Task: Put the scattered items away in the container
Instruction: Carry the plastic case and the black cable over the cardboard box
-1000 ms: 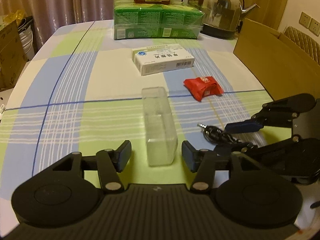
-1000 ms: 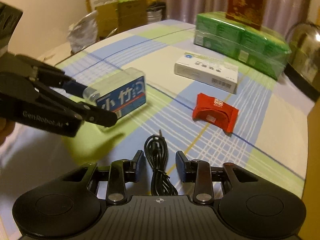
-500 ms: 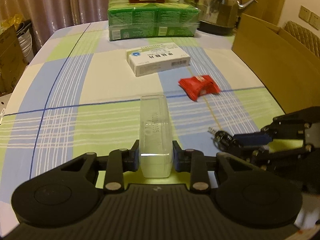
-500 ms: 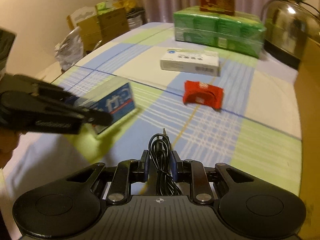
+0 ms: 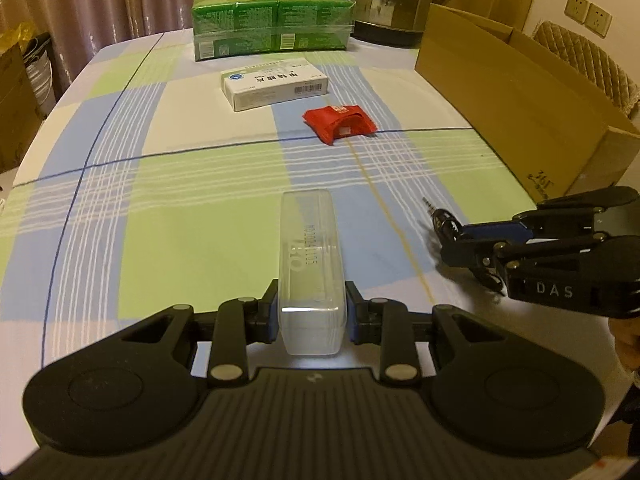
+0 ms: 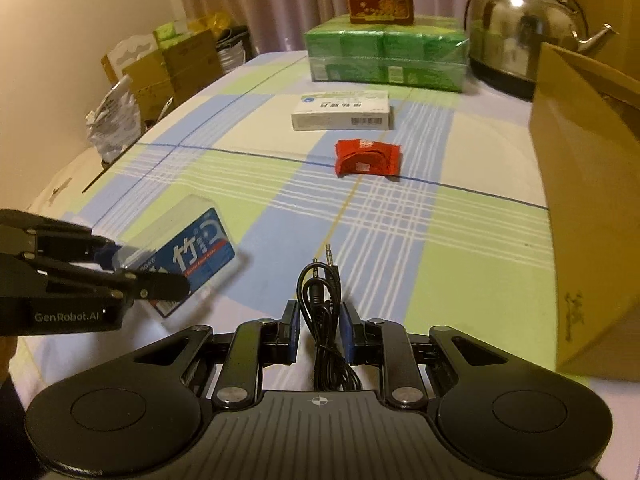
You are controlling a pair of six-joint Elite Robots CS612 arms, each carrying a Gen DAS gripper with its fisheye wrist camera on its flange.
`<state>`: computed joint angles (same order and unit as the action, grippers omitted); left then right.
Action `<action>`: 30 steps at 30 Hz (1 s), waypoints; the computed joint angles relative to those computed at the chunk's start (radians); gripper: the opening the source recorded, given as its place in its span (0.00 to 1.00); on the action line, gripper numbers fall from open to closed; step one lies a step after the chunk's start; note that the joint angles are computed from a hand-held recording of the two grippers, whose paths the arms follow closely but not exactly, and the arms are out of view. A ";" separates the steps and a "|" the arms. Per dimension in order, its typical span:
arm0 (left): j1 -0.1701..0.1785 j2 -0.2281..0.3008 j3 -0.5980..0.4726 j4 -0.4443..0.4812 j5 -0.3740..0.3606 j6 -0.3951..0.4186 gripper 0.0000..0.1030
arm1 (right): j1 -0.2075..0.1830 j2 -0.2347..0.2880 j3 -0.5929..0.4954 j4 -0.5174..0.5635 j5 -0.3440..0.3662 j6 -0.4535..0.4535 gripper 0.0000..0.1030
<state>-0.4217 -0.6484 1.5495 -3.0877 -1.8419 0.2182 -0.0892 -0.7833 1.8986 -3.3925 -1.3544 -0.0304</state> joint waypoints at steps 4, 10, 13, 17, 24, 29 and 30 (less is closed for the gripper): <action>-0.002 -0.020 0.027 -0.012 -0.009 -0.019 0.25 | 0.001 -0.020 0.028 -0.027 -0.015 0.010 0.17; -0.006 -0.047 0.066 -0.045 -0.012 -0.019 0.25 | 0.002 -0.042 0.061 -0.070 -0.031 0.040 0.17; -0.008 -0.057 0.081 -0.055 -0.015 -0.016 0.25 | 0.001 -0.051 0.075 -0.090 -0.033 0.057 0.17; -0.010 -0.066 0.095 -0.061 -0.015 -0.015 0.25 | 0.000 -0.060 0.084 -0.105 -0.041 0.062 0.16; -0.015 -0.074 0.103 -0.070 -0.013 -0.010 0.25 | -0.004 -0.069 0.095 -0.129 -0.049 0.071 0.16; -0.018 -0.078 0.101 -0.076 -0.011 -0.009 0.25 | -0.008 -0.075 0.101 -0.147 -0.049 0.075 0.16; -0.019 -0.079 0.102 -0.078 -0.010 -0.009 0.25 | -0.009 -0.077 0.103 -0.150 -0.050 0.076 0.16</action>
